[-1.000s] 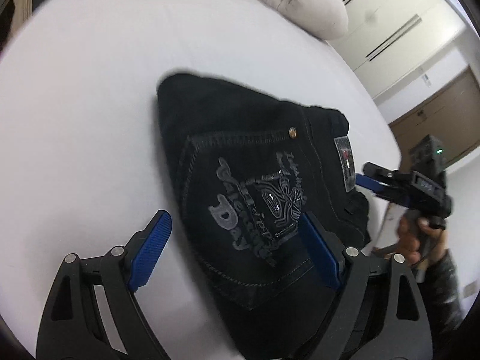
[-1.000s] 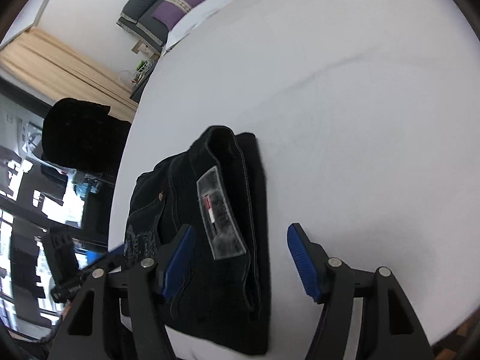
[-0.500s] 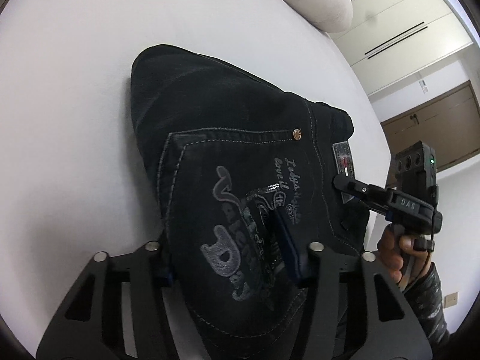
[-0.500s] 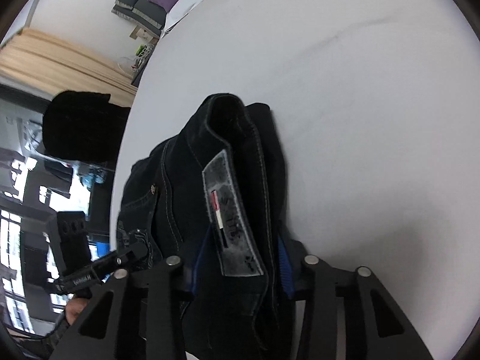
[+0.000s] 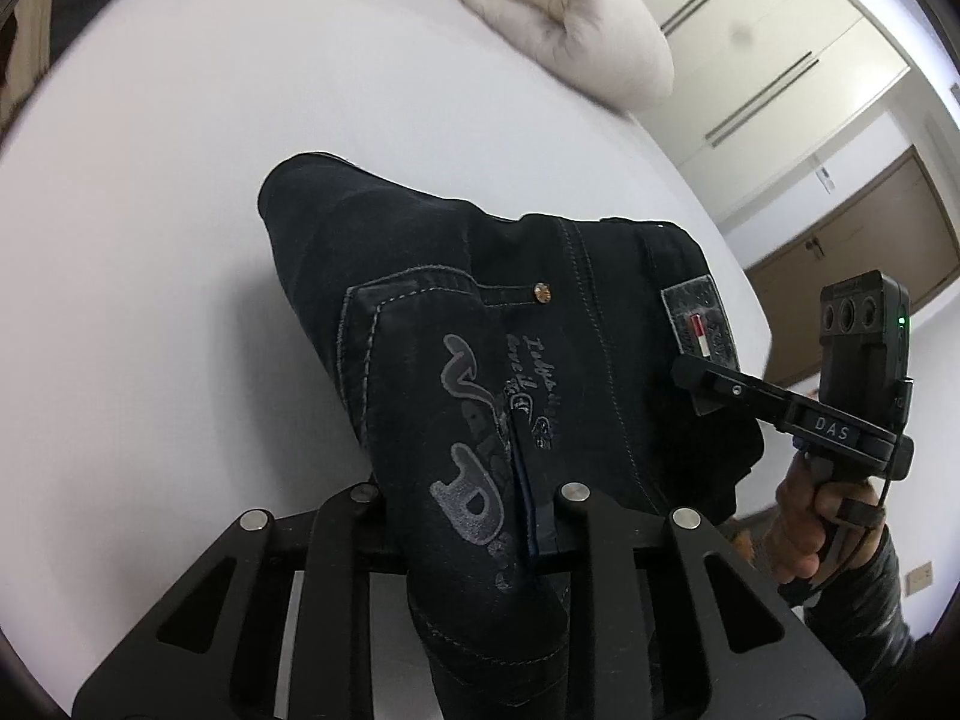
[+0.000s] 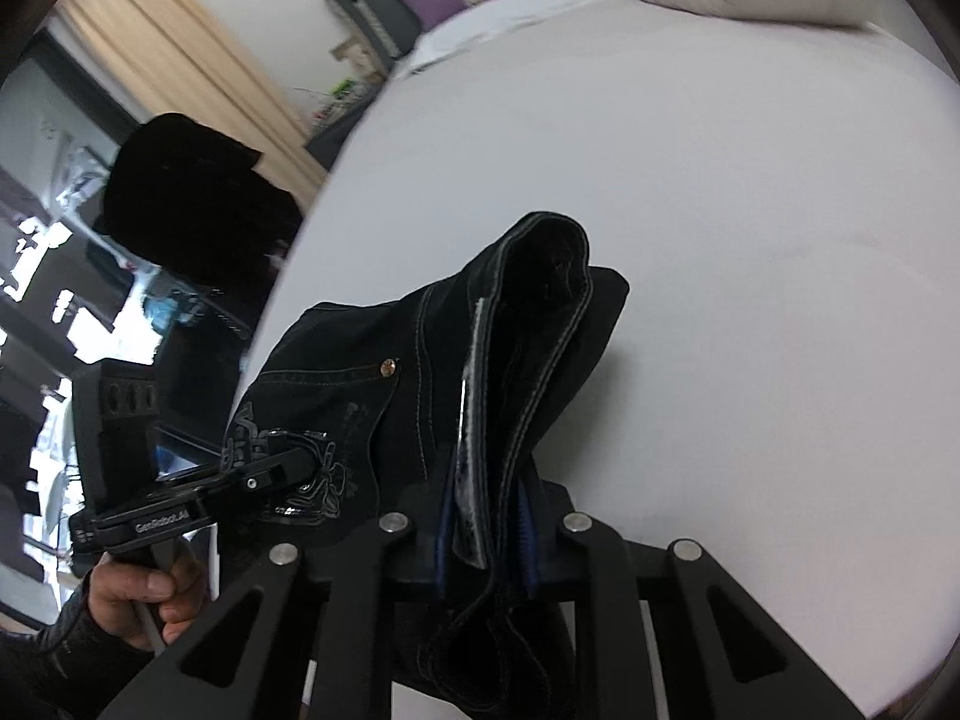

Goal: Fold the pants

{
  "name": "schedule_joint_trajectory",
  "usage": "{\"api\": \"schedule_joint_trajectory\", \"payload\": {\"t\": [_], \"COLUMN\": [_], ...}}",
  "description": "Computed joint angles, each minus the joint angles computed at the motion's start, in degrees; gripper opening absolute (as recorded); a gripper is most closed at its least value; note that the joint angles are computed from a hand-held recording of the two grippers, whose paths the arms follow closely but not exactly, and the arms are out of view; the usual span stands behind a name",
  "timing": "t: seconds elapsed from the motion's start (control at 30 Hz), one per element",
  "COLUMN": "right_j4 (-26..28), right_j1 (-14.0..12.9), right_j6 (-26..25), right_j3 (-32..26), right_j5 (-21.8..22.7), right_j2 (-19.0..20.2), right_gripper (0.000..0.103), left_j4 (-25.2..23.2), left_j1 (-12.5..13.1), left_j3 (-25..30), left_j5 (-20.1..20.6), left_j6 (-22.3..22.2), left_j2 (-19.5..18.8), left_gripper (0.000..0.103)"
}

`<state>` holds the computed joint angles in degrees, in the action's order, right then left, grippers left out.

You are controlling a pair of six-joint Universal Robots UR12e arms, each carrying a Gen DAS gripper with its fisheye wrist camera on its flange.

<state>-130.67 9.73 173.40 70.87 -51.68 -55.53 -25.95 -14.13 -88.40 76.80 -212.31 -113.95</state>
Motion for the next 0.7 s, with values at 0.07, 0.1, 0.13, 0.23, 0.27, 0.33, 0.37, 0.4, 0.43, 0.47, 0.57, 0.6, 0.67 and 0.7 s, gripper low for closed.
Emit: {"api": "schedule_joint_trajectory", "payload": {"t": [0.07, 0.1, 0.13, 0.23, 0.27, 0.33, 0.37, 0.4, 0.43, 0.47, 0.57, 0.6, 0.67, 0.7], "right_j4": [0.99, 1.3, 2.08, 3.87, 4.42, 5.76, 7.34, 8.47, 9.71, 11.64, 12.56, 12.05, 7.72, 5.71], "right_j1": [1.26, 1.82, 2.62, 3.99, 4.28, 4.64, 4.75, 4.72, 4.77, 4.85, 4.79, 4.58, 3.69, 3.53], "right_j6": [-0.1, -0.27, -0.37, 1.8, 2.81, 4.31, 5.6, 6.75, 7.65, 7.68, 9.05, 10.37, 14.01, 15.01], "right_j3": [-4.13, -5.9, -9.05, -16.77, -19.29, -23.14, -26.01, -27.64, -28.87, -30.35, -30.88, -30.66, -27.41, -26.16], "right_j5": [0.83, 0.74, 0.83, 2.13, 2.74, 3.77, 4.65, 5.25, 5.73, 5.88, 4.85, 4.99, 9.37, 10.47], "right_j2": [2.21, 3.18, 4.98, 9.8, 11.51, 14.23, 16.38, 17.77, 18.99, 20.21, 21.73, 22.02, 21.75, 21.47], "right_gripper": [0.02, 0.02, 0.019, 0.019, 0.019, 0.02, 0.02, 0.02, 0.02, 0.02, 0.028, 0.035, 0.04, 0.04], "left_j4": [-1.31, -1.94, -2.32, -3.16, -3.27, -2.66, -2.61, -2.6, -2.72, -3.1, -1.25, 0.18, 3.77, 6.01], "left_j1": [1.15, 1.81, 2.49, 4.27, 4.84, 5.98, 6.55, 7.16, 7.79, 8.17, 9.15, 9.44, 9.99, 10.26], "left_j3": [0.92, 1.6, 2.29, 4.0, 4.6, 4.91, 5.02, 5.06, 4.89, 5.03, 3.68, 3.03, 1.54, 0.93], "left_j5": [1.92, 3.08, 4.1, 5.24, 5.45, 5.27, 4.89, 4.12, 3.06, 2.4, 0.6, 0.04, -1.53, -2.52], "left_j6": [2.17, 3.38, 4.41, 5.69, 5.98, 6.63, 6.86, 6.6, 6.05, 5.7, 4.32, 3.67, 1.62, 0.5], "left_j2": [0.3, 0.29, 0.12, -0.86, -1.38, -2.21, -2.64, -3.21, -3.68, -4.27, -5.34, -5.72, -6.0, -6.17], "left_gripper": [0.022, 0.022, 0.022, 0.022, 0.022, 0.022, 0.022, 0.022, 0.022, 0.022, 0.031, 0.041, 0.047, 0.047]}}
